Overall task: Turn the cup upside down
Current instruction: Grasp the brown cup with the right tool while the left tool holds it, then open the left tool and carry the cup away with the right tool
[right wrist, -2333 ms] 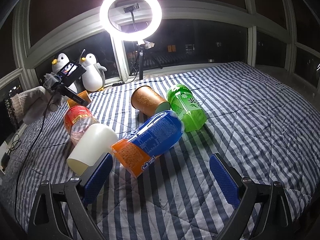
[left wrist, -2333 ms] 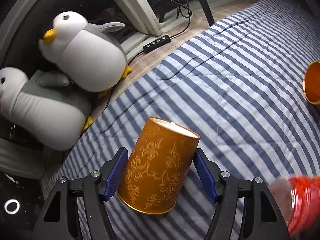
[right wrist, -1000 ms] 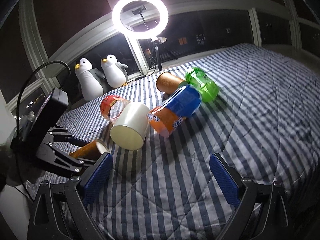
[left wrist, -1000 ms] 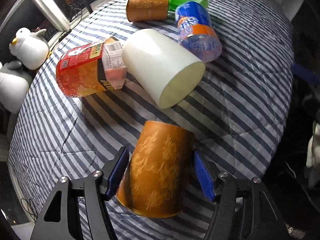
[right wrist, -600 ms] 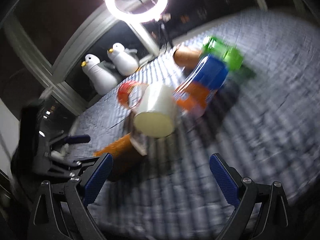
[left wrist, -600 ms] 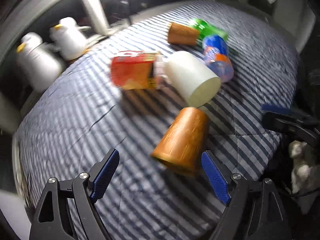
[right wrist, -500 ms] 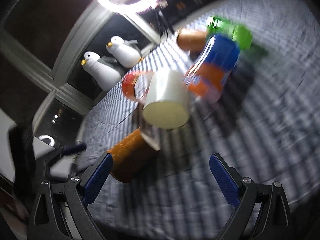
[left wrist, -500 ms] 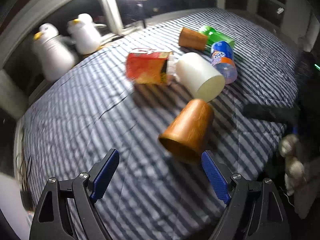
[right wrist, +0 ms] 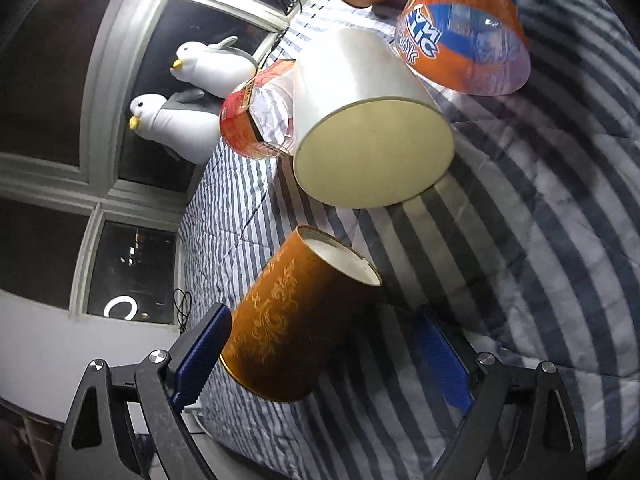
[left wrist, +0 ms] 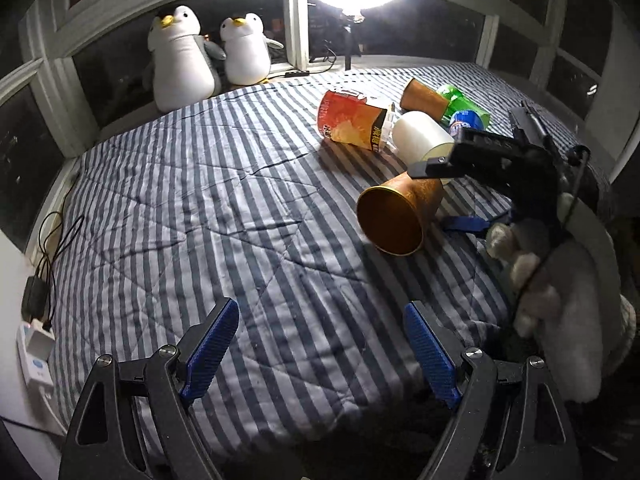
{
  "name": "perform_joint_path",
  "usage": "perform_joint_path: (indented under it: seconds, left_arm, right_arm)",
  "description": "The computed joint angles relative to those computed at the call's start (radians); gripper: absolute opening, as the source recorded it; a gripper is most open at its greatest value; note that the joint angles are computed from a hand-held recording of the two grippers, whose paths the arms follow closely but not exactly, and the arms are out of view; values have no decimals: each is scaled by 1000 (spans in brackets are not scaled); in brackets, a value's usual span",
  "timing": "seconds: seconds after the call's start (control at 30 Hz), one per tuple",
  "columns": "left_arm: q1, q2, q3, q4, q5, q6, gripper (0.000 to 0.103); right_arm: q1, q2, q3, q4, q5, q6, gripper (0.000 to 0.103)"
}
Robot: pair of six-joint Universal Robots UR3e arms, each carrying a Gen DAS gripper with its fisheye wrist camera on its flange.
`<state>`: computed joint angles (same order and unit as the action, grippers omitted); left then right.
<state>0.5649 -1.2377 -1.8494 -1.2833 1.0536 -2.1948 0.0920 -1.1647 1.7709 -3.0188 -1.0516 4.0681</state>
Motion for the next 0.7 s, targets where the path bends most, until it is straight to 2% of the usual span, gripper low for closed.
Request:
perform_joint_path:
  seconds: [0.1, 0.4, 0.7]
  left_arm:
    - [36, 22, -16, -31, -21, 28, 87]
    - [24, 1, -26, 18, -27, -14, 87]
    - [16, -34, -2, 59, -47, -75, 87]
  right_arm:
    - [-2, 28, -36, -1, -2, 25, 86]
    - [-16, 87, -111, 45, 51, 45, 69]
    - [-2, 70, -118, 48, 54, -18, 61]
